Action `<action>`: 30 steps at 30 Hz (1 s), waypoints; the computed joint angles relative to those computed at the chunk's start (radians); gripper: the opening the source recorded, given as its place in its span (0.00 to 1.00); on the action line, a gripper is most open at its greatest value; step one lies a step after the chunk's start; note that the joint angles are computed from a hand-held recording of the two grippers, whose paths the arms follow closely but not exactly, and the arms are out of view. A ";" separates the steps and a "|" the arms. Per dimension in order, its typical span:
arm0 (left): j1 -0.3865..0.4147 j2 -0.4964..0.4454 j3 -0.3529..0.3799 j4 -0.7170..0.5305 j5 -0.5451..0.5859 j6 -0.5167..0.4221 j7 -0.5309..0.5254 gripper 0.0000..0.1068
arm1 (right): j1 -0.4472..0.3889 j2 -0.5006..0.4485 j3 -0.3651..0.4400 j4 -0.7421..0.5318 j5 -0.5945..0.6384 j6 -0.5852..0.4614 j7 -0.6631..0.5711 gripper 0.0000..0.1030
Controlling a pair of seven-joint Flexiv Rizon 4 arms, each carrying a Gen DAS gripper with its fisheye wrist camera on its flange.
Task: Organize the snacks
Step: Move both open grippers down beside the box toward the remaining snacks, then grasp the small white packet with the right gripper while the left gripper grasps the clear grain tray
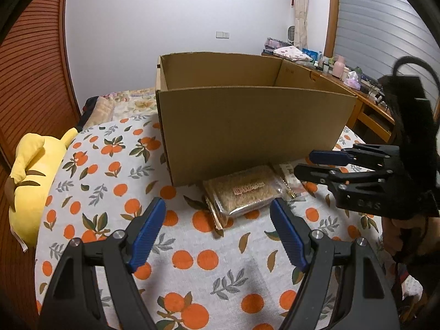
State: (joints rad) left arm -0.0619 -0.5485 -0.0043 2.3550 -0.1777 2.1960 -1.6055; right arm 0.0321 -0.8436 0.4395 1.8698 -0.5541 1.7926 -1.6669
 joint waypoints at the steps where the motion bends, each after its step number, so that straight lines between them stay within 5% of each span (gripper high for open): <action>1: 0.004 -0.002 -0.003 0.000 0.003 0.000 -0.004 0.74 | 0.008 -0.004 -0.007 -0.008 0.003 -0.005 0.002 0.41; 20: 0.004 -0.025 -0.010 -0.031 0.010 -0.016 -0.024 0.74 | 0.012 -0.050 0.052 -0.111 0.139 -0.188 -0.071 0.39; 25: -0.012 -0.029 -0.004 -0.053 -0.012 -0.043 -0.011 0.74 | 0.066 -0.029 -0.006 -0.094 0.178 -0.162 -0.110 0.22; 30: -0.032 -0.044 0.004 -0.081 -0.037 -0.070 0.005 0.74 | -0.010 -0.029 0.068 -0.070 0.194 -0.159 -0.162 0.20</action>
